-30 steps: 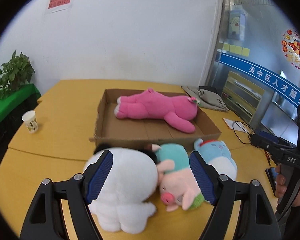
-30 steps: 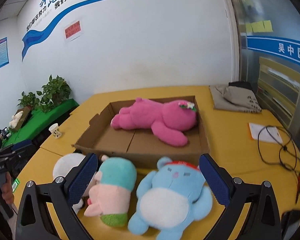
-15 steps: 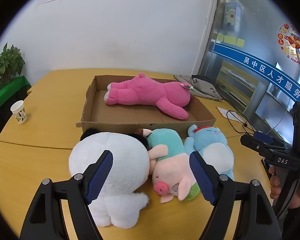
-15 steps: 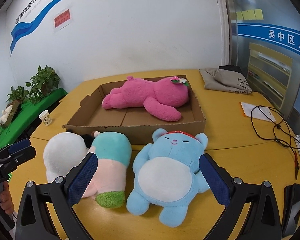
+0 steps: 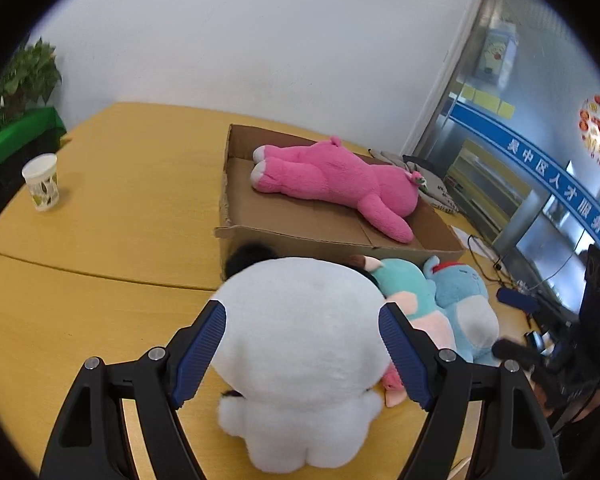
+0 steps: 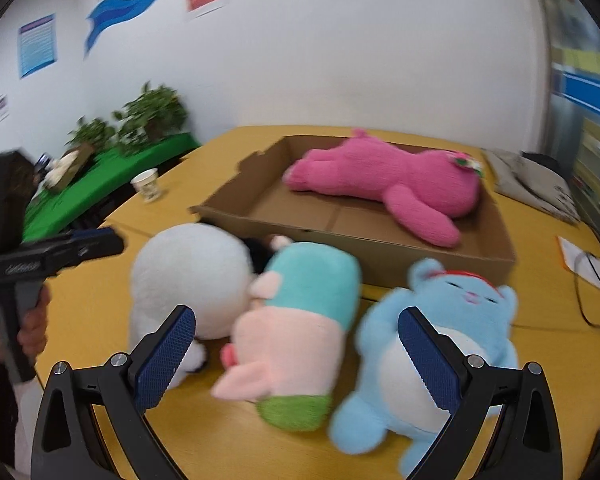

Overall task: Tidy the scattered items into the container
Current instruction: 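Close both tools on the white panda and lift it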

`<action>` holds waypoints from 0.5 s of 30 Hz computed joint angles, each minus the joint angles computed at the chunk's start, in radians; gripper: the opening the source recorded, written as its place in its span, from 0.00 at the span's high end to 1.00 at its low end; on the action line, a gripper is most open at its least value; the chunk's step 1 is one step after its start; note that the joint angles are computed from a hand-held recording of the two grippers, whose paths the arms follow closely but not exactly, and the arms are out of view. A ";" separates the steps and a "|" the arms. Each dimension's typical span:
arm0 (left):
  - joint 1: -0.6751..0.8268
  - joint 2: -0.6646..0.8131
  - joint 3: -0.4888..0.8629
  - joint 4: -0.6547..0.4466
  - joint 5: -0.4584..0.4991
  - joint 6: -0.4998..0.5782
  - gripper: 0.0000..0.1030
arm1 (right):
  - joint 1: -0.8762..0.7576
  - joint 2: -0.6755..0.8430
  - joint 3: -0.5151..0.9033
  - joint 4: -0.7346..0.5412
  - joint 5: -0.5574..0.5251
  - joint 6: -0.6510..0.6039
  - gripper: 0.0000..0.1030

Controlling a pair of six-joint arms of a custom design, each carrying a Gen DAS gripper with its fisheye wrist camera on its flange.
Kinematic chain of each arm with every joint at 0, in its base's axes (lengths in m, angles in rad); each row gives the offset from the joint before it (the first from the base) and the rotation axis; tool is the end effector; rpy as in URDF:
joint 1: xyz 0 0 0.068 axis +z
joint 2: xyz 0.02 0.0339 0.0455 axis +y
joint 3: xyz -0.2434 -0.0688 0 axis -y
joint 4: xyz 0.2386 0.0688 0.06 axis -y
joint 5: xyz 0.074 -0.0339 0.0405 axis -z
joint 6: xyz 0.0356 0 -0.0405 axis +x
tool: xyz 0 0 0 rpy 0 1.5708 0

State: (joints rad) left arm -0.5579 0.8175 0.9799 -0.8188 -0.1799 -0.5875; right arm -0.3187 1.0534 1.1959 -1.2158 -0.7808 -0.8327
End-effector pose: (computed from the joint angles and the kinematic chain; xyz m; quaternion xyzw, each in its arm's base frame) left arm 0.1439 -0.0823 0.3223 -0.0529 0.8930 -0.1705 0.4132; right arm 0.1737 -0.0309 0.3311 -0.3184 0.8430 0.1854 0.3918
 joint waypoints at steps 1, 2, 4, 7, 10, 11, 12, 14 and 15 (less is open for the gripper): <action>0.054 -0.010 -0.013 0.011 0.048 0.019 0.23 | 0.046 -0.024 -0.022 0.018 0.011 0.015 0.00; 0.117 -0.023 -0.034 0.027 0.112 0.045 0.23 | 0.094 -0.044 -0.043 0.041 0.026 0.037 0.00; 0.225 -0.036 -0.073 0.062 0.246 0.089 0.23 | 0.190 -0.065 -0.074 0.090 0.061 0.093 0.00; 0.363 -0.016 -0.133 0.111 0.452 0.143 0.23 | 0.304 -0.052 -0.087 0.148 0.095 0.149 0.00; 0.459 0.020 -0.204 0.163 0.598 0.191 0.23 | 0.414 -0.009 -0.082 0.211 0.140 0.153 0.00; 0.497 0.020 -0.236 0.193 0.667 0.198 0.23 | 0.452 0.014 -0.078 0.227 0.158 0.140 0.00; 0.548 0.018 -0.278 0.239 0.762 0.198 0.23 | 0.485 0.044 -0.070 0.235 0.170 0.118 0.00; 0.627 0.038 -0.347 0.328 0.913 0.176 0.23 | 0.535 0.109 -0.054 0.247 0.186 0.086 0.00; 0.650 0.058 -0.372 0.368 0.970 0.164 0.23 | 0.557 0.133 -0.051 0.263 0.202 0.082 0.00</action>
State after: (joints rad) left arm 0.0926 0.8756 0.6082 -0.4506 0.7905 -0.4234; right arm 0.2385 1.1862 1.1448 -0.9526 -0.5786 -0.7506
